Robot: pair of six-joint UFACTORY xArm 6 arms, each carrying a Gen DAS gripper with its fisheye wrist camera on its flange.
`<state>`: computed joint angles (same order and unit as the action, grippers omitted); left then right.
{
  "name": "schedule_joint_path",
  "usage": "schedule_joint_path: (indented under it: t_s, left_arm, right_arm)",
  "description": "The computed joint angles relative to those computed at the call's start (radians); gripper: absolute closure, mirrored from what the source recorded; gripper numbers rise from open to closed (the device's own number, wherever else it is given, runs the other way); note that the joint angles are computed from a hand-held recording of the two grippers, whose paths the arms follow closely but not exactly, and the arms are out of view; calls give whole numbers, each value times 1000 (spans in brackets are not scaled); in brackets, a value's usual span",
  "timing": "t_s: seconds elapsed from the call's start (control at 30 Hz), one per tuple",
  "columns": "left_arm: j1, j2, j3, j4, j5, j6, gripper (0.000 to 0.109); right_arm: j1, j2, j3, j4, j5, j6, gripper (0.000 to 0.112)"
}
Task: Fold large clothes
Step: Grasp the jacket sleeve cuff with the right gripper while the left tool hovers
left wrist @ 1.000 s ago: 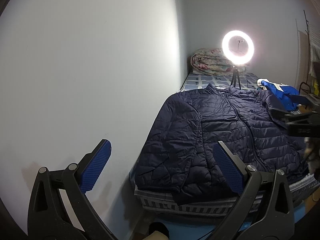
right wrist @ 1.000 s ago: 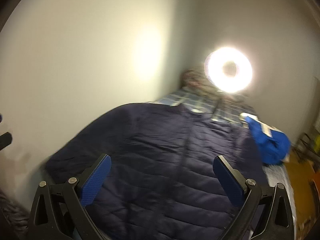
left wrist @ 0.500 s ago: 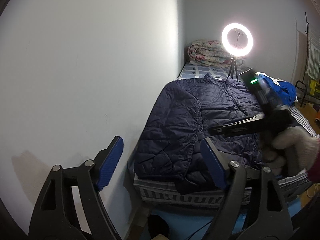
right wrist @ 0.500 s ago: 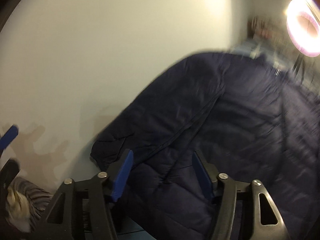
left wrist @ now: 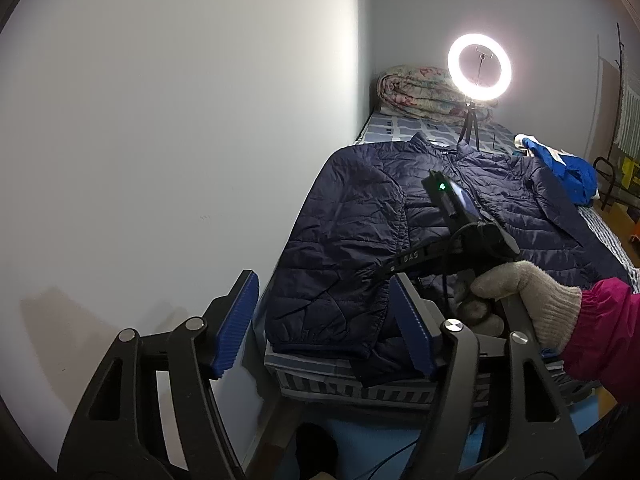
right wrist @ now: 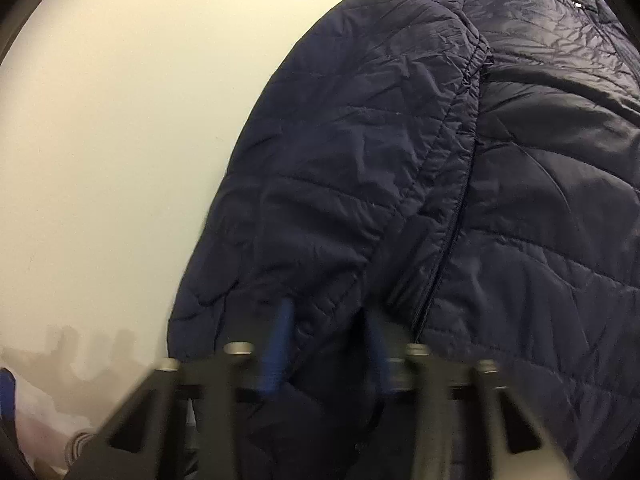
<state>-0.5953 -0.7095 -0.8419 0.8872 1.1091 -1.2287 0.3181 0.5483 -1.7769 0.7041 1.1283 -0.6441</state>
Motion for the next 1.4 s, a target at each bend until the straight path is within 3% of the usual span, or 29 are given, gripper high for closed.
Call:
schedule_joint_path:
  t_s: [0.03,0.1,0.33,0.47,0.6,0.7,0.77,0.83,0.97,1.07,1.4]
  left_arm:
    - [8,8,-5,-7,-8,6,41]
    - [21,25,-17,-19,-25,16,43]
    - [25,76,-67,-5,-41,38,44]
    - [41,102,-92,-17,-49,55,44]
    - [55,117,-107,-21,-60,66,44]
    - [72,122,-114,-22,-70,65,44]
    - [83,128,-116,-28,-81,59,44]
    - [98,137,-118,-45,-96,61,44]
    - [122,165,-132,-100,-125,89,44]
    - [131,193,-154,-117,-128,115,44]
    - [188,248,-197,-160,-158,156,44]
  right_arm:
    - [-7,3,-9,18,13,-3,108]
    - [-23,-5,-21,38,25,-9,111]
    - [-96,-74,-31,13,17,-69,112]
    - [-130,-90,-24,-69,-51,-77,112]
    - [-153,-158,60,-107,-96,-138,83]
    - [-161,-278,207,5,-98,-343,75]
    - [-172,-348,279,47,-39,-508,69]
    - [-163,-440,383,32,-2,-654,53]
    - [-116,-570,556,-80,-34,-806,50]
    - [-60,-597,641,-160,-150,-816,45]
    - [-38,-400,492,-159,-171,-733,46]
